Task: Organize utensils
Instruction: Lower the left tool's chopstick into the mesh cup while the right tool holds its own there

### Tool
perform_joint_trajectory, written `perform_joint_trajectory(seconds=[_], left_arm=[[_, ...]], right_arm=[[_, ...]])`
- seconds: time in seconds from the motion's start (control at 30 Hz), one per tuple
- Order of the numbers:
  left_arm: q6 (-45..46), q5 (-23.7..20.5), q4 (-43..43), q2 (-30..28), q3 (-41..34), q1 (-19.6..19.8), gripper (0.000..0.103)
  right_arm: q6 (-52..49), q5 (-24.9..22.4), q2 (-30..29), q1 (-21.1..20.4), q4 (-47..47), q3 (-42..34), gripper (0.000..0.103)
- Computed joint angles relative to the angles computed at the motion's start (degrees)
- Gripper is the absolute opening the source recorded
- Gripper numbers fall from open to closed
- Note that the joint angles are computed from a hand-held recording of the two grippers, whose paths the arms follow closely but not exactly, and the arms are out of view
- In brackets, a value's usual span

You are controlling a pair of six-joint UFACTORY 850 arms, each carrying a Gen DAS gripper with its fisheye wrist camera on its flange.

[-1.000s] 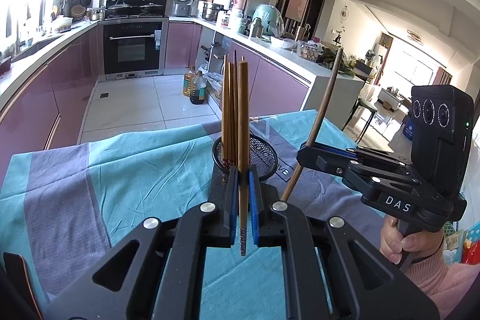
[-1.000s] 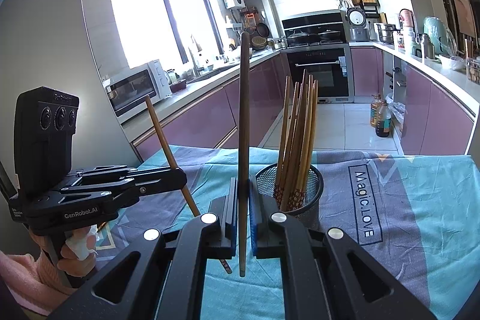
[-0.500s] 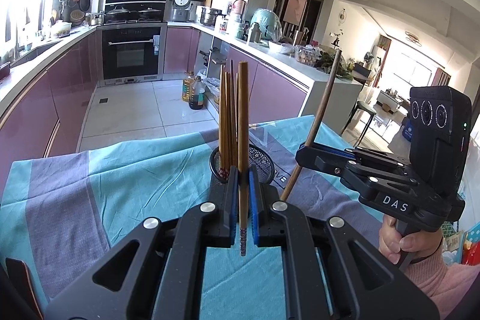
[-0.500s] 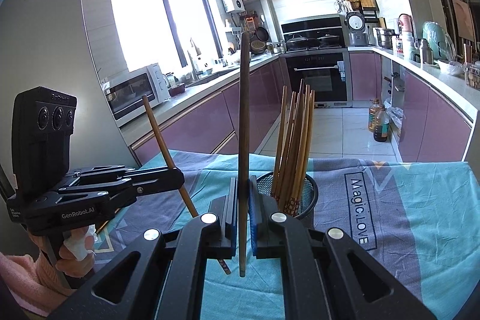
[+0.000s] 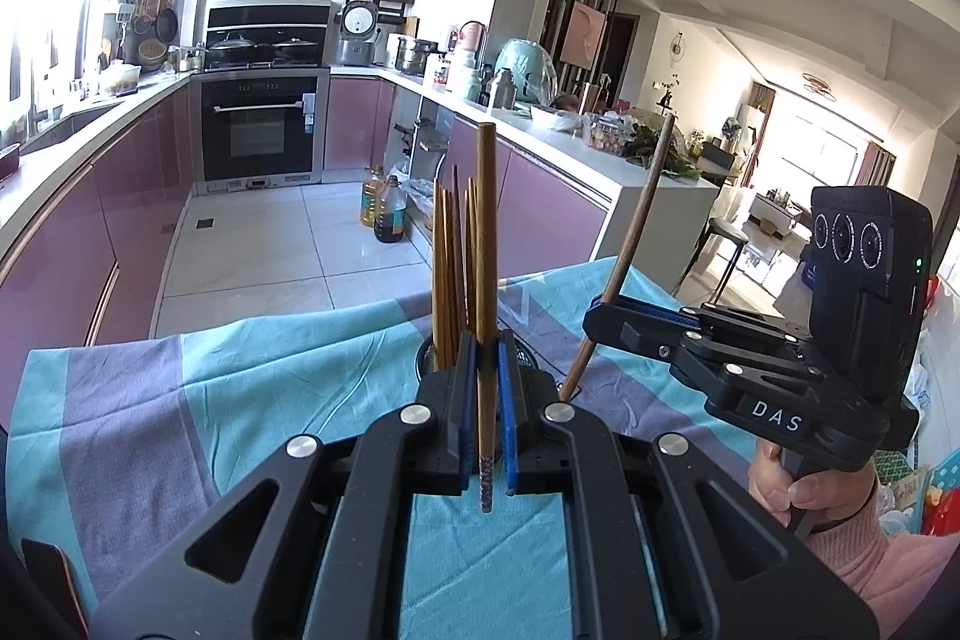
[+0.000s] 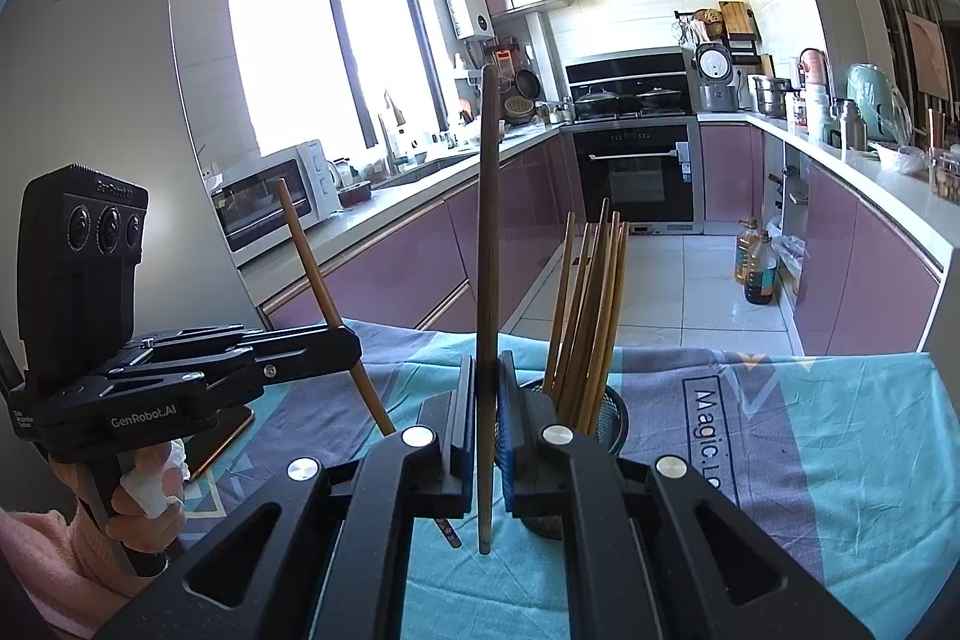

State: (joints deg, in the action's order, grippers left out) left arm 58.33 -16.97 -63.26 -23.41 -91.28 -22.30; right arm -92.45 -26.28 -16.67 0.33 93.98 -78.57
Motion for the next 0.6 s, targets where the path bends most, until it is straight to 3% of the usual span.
perform_joint_trajectory(seconds=[0.6], left_arm=[[5.95, 0.75, -5.65, 1.43, 0.01, -0.25, 0.008]], right_arm=[[-2.38, -0.94, -0.11, -0.58, 2.78, -1.14, 0.006]])
